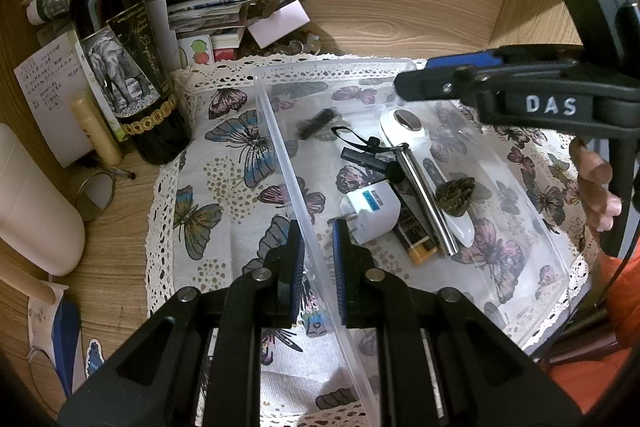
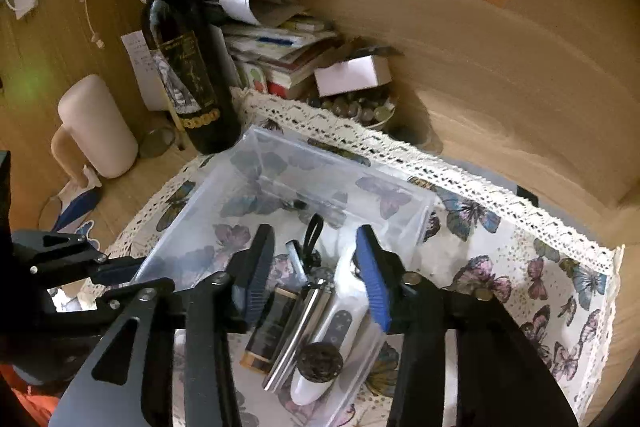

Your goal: Organize rigid objects

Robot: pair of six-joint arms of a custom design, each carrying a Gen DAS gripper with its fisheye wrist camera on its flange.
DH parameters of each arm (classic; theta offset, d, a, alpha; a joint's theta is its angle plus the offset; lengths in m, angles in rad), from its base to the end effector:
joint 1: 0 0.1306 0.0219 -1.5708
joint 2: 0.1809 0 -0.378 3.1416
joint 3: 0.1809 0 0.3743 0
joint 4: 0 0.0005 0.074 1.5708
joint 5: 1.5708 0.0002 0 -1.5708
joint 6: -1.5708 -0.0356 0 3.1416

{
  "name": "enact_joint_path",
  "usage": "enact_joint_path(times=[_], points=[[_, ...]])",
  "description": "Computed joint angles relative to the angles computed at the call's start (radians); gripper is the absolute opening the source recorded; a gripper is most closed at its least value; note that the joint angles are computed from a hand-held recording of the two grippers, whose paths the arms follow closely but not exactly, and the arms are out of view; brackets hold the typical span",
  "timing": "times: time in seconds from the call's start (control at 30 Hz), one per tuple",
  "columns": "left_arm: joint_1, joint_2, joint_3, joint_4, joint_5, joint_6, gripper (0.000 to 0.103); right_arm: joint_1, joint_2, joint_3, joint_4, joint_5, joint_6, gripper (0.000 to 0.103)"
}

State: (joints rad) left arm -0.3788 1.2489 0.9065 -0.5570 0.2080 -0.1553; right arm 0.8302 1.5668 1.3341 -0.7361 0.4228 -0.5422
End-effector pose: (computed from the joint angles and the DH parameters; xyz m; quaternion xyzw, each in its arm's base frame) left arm 0.3584 -0.1511 0.2938 0.2808 0.8968 -0.1340 0.3147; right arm 0.3571 0.3683 0.3285 -0.0724 0.9330 0.0286 0.3512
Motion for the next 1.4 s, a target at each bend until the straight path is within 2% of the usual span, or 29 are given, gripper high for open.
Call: enact_joint_path(times=[0.4,0.57,0.8,0.97,1.1,1.17,1.3,1.4], points=[[0.000,0.000,0.000,0.000,-0.001,0.000,0.013,-0.048,-0.087,-0.081,-0.066,0.105,-0.106,0.041],[0.000,0.000,0.000,0.000,-0.001,0.000,0.013,-0.095,-0.097,-0.121,-0.097,0.093,-0.150,0.042],[0.000,-0.001,-0.001,0.000,-0.001,0.000,0.013,-0.162,-0.074,-0.169,-0.109,0.027,-0.170,0.043],[0.000,0.000,0.000,0.000,-0.002,0.000,0.013,-0.187,-0.054,-0.201,-0.109,0.004,-0.157,0.064],[0.000,-0.001,-0.001,0.001,-0.002,0.000,0.013,-0.199,-0.023,-0.206,-0.125,0.006,-0.128,0.066],[0.000,0.000,0.000,0.001,-0.002,0.000,0.013,-0.213,-0.027,-0.225,-0.088,-0.016,-0.129,0.069],[0.000,-0.002,-0.001,-0.001,-0.003,-0.001,0.013,-0.257,-0.052,-0.260,-0.023,-0.099,-0.134,0.068],[0.001,-0.001,-0.001,0.001,-0.001,0.000,0.013,-0.259,-0.056,-0.263,-0.015,-0.088,-0.119,0.053]])
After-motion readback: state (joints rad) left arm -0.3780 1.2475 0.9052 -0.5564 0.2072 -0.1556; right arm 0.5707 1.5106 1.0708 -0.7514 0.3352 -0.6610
